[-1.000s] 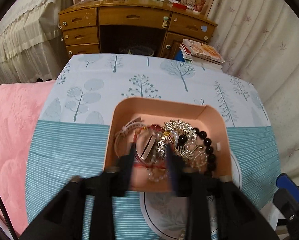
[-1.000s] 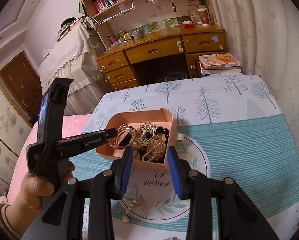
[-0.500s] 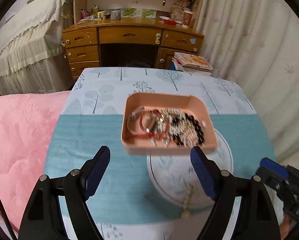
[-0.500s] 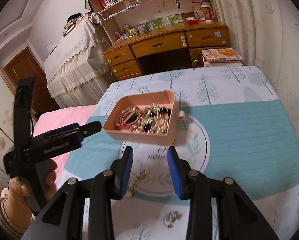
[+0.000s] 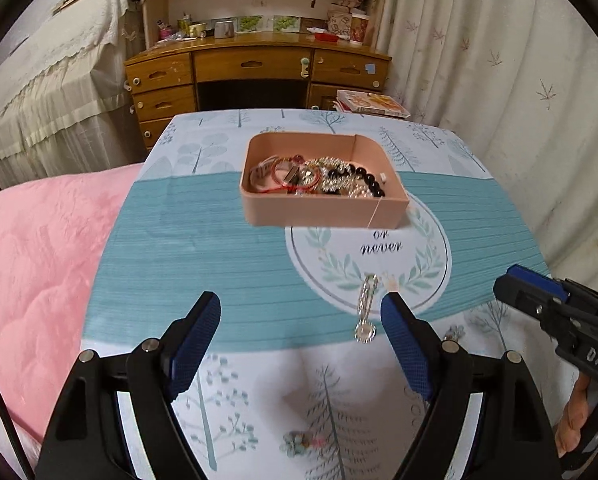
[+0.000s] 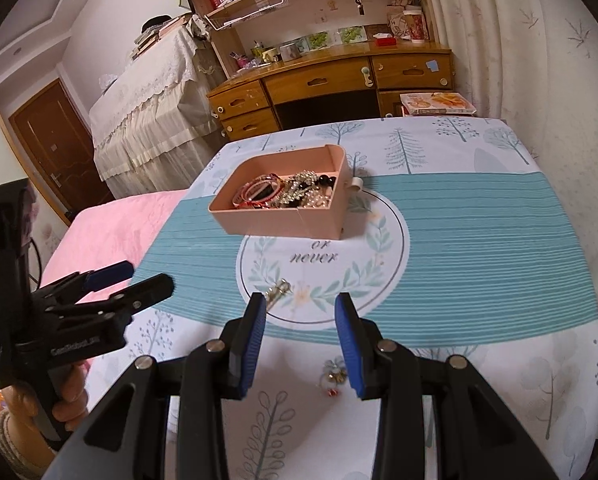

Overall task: Organize jewelry
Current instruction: 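Lower the left gripper onto the blue flower earring and close it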

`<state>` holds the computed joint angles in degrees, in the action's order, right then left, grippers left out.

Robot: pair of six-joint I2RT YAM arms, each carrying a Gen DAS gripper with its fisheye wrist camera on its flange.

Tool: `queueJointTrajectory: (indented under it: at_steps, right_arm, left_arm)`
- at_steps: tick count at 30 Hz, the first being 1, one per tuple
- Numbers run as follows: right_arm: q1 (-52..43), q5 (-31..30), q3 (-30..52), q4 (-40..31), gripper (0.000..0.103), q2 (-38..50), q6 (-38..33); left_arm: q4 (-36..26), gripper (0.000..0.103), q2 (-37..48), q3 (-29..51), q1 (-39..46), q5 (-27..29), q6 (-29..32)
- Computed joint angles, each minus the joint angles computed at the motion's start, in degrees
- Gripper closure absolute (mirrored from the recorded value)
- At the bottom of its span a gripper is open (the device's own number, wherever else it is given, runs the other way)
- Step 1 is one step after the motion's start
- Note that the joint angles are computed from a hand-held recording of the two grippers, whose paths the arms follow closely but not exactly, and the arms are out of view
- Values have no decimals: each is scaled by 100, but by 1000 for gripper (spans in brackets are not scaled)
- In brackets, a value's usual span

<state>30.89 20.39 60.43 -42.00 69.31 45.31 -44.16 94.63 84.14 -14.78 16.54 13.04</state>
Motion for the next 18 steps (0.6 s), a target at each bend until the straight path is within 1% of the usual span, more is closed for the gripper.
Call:
queueJointTrajectory:
  at_steps: [4,8,13,16,18]
  right_arm:
    - [86,103,-231,-24,67,-7,3]
    - [135,76,-521,42,67,81,44]
    - [198,2,-696,198,67,352,-1]
    - [224,15,-738,343,67,464,-83]
    - [227,17,-781,434,67,504,-119]
  left_arm:
    - [117,22,-277,-550,177,-59,144]
    - [159,22,-443,-1036,478,-42,218]
    - [130,22,-545,-1446,884,114,167]
    - [197,22,-641,-1636,958,103,183]
    - [223,29,-692,-1732,977,138,209]
